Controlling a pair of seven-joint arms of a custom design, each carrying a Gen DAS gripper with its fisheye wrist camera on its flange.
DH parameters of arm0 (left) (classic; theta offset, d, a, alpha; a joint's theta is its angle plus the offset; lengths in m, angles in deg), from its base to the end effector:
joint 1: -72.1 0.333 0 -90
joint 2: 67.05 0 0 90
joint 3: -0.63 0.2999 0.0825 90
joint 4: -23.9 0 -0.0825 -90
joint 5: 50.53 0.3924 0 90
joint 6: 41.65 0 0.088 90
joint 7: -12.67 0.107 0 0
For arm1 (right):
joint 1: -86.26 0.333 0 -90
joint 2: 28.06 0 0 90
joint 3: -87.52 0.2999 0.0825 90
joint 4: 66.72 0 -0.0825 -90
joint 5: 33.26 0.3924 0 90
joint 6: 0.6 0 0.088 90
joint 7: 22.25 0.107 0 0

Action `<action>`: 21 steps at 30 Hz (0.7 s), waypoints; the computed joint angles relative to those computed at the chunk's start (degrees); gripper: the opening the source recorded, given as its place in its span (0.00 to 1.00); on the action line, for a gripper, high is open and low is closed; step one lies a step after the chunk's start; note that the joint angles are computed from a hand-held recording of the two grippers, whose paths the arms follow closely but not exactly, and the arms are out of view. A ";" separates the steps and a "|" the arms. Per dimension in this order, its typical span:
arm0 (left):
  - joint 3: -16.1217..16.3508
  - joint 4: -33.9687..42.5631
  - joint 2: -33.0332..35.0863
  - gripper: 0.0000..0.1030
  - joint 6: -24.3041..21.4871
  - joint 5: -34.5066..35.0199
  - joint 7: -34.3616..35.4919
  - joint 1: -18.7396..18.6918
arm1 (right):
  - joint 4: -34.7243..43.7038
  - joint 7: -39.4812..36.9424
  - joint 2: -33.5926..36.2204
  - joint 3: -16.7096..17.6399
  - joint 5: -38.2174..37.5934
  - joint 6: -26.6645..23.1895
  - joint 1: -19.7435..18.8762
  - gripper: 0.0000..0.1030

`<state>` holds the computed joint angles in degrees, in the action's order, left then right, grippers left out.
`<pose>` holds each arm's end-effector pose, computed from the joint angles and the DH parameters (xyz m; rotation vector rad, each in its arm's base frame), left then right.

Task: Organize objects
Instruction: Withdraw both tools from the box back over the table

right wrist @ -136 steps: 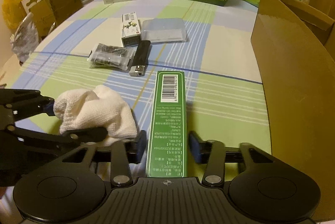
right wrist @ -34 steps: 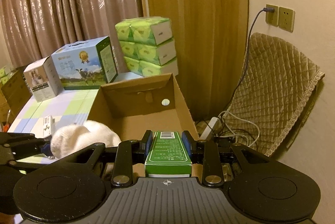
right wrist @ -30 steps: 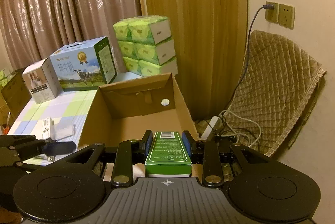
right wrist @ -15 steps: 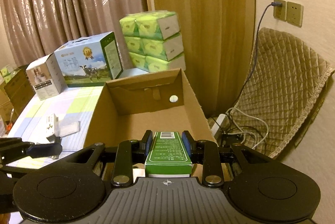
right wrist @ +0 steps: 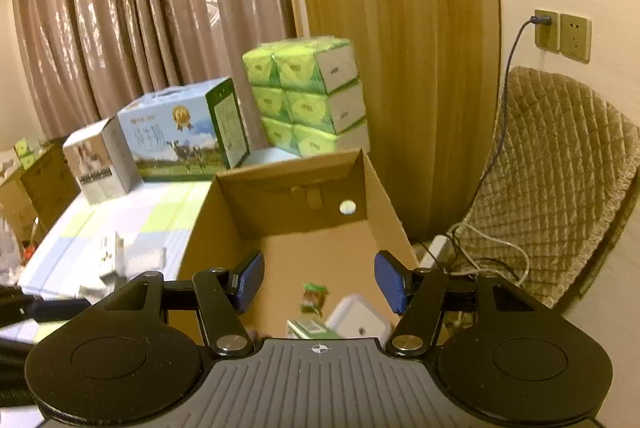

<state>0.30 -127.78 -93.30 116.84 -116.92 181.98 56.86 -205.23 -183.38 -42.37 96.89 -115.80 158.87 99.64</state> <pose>0.4211 -0.0767 0.4158 -1.1355 2.3483 -1.0929 0.4333 0.2311 0.4194 -1.4129 1.7906 -0.8227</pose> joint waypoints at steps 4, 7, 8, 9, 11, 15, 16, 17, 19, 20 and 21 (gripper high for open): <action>0.92 -1.64 -2.32 0.49 -1.46 1.35 -2.07 1.35 | -2.98 -0.47 -3.34 0.82 3.36 -1.01 0.80 0.58; 1.50 -2.98 -4.32 0.51 -2.19 2.81 -3.59 2.33 | -4.68 -0.19 -5.73 2.18 5.62 -1.60 1.21 0.58; 1.74 -3.36 -5.01 0.51 -2.83 3.65 -4.36 2.74 | -5.08 -0.27 -6.43 2.73 6.55 -1.96 1.45 0.59; 2.05 -3.78 -5.79 0.51 -3.49 4.41 -5.04 3.12 | -5.42 -0.41 -7.11 3.30 7.58 -2.32 1.75 0.59; 2.55 -4.82 -7.55 0.55 -4.09 5.58 -5.94 3.68 | -5.74 -0.66 -8.04 4.46 9.33 -2.86 2.30 0.60; 3.48 -6.77 -10.97 0.60 -5.45 8.91 -8.12 5.10 | -5.64 -1.43 -9.09 6.90 12.52 -4.49 3.62 0.68; 3.69 -7.26 -11.78 0.62 -5.84 9.91 -8.84 5.59 | -5.47 -1.47 -9.25 7.56 12.94 -5.01 3.95 0.73; 3.98 -7.69 -12.57 0.64 -6.16 10.79 -9.43 6.01 | -5.18 -1.42 -9.31 8.28 13.22 -5.64 4.31 0.77; 4.82 -8.55 -14.21 0.65 -6.80 12.33 -10.01 6.70 | -4.50 -1.63 -9.20 9.31 13.80 -6.83 5.08 0.81; 5.21 -8.95 -15.05 0.66 -7.23 13.17 -10.40 7.17 | -4.07 -2.00 -9.00 9.69 14.32 -7.38 5.62 0.83; 5.55 -9.40 -15.97 0.68 -7.59 14.00 -10.73 7.67 | -3.69 -2.33 -8.78 9.93 14.77 -7.69 6.12 0.85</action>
